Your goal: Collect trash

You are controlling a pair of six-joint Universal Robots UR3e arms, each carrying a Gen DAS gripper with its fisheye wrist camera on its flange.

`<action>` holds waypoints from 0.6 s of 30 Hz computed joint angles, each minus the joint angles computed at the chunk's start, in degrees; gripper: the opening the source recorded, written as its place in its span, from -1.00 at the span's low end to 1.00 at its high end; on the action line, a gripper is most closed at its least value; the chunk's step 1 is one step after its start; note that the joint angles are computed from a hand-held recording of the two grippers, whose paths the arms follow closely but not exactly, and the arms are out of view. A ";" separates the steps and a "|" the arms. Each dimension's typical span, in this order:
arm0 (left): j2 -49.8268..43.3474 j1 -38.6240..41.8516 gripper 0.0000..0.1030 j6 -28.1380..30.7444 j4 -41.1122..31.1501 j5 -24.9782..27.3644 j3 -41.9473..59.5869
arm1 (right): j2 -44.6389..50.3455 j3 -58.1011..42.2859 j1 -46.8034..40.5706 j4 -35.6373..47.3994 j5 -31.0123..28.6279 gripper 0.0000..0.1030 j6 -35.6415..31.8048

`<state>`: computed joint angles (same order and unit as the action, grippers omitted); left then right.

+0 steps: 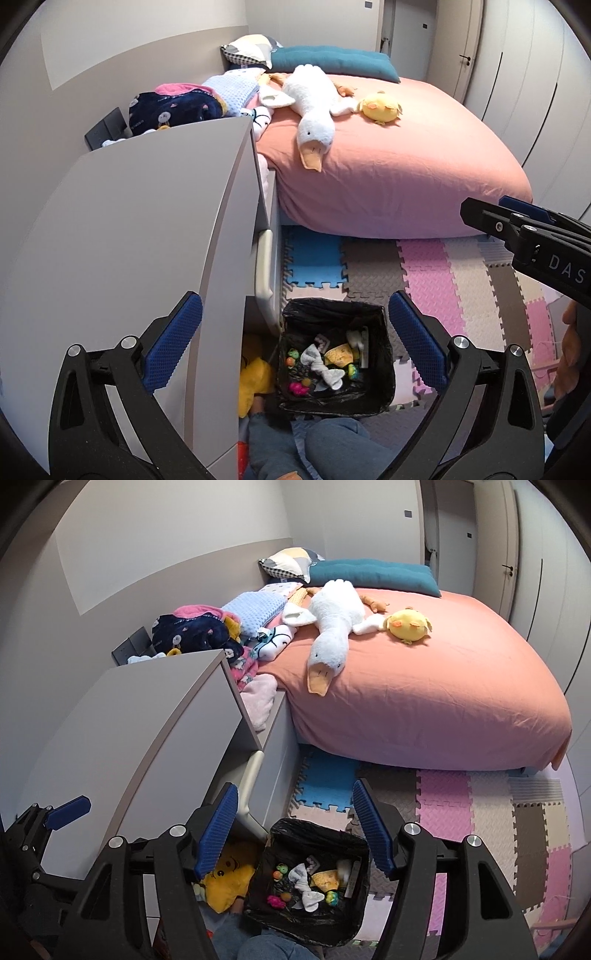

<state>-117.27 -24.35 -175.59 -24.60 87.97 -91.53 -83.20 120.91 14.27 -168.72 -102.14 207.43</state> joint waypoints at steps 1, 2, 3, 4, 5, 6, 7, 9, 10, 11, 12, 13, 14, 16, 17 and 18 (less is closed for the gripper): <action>0.03 0.09 0.89 -0.01 0.00 -0.02 -0.06 | 0.12 -0.14 0.15 0.09 -0.07 0.28 -0.04; -0.01 0.19 0.89 -0.03 0.02 -0.03 0.00 | 0.21 -0.27 0.29 0.18 -0.13 0.28 -0.03; 0.08 0.26 0.89 -0.01 0.07 -0.11 -0.12 | 0.26 -0.37 0.40 0.21 -0.19 0.28 0.02; 0.17 0.35 0.89 0.00 0.12 -0.19 -0.18 | 0.34 -0.48 0.51 0.21 -0.26 0.28 0.11; 0.29 0.38 0.89 -0.01 0.37 -0.14 -0.40 | 0.37 -0.60 0.58 0.29 -0.26 0.28 0.14; 0.33 0.42 0.89 -0.01 0.54 -0.09 -0.47 | 0.41 -0.66 0.64 0.33 -0.35 0.28 0.17; 0.41 0.47 0.89 -0.05 0.63 0.03 -0.55 | 0.37 -0.72 0.79 0.40 -0.52 0.28 0.23; 0.59 0.67 0.89 -0.18 0.74 -0.07 -0.73 | 0.38 -0.84 0.72 0.46 -0.44 0.28 0.17; 0.64 0.81 0.89 -0.43 0.76 -0.17 -0.76 | 0.40 -0.94 0.86 0.53 -0.62 0.28 0.17; 0.71 1.00 0.89 -0.50 0.48 -0.55 -0.74 | 0.43 -1.28 1.03 0.87 -0.79 0.28 0.20; 0.78 1.17 0.89 -0.47 0.32 -0.99 -0.78 | 0.61 -1.71 1.14 1.13 -0.86 0.28 0.17; 0.83 1.31 0.89 -0.48 0.33 -1.35 -0.82 | 0.71 -1.82 1.28 1.17 -0.98 0.28 0.11; 0.94 1.36 0.89 -0.50 0.60 -1.36 -1.08 | 0.87 -2.23 1.30 1.49 -1.05 0.28 0.06; 0.93 1.14 0.89 -0.39 1.26 -0.79 -1.31 | 0.92 -2.44 1.30 1.60 -1.07 0.28 0.09; 0.93 1.13 0.89 -0.21 1.53 -0.77 -1.45 | 0.96 -2.45 1.33 1.57 -1.11 0.28 0.15; 0.97 1.09 0.89 -0.16 1.85 -0.72 -1.66 | 0.87 -2.38 1.27 1.61 -1.04 0.28 0.06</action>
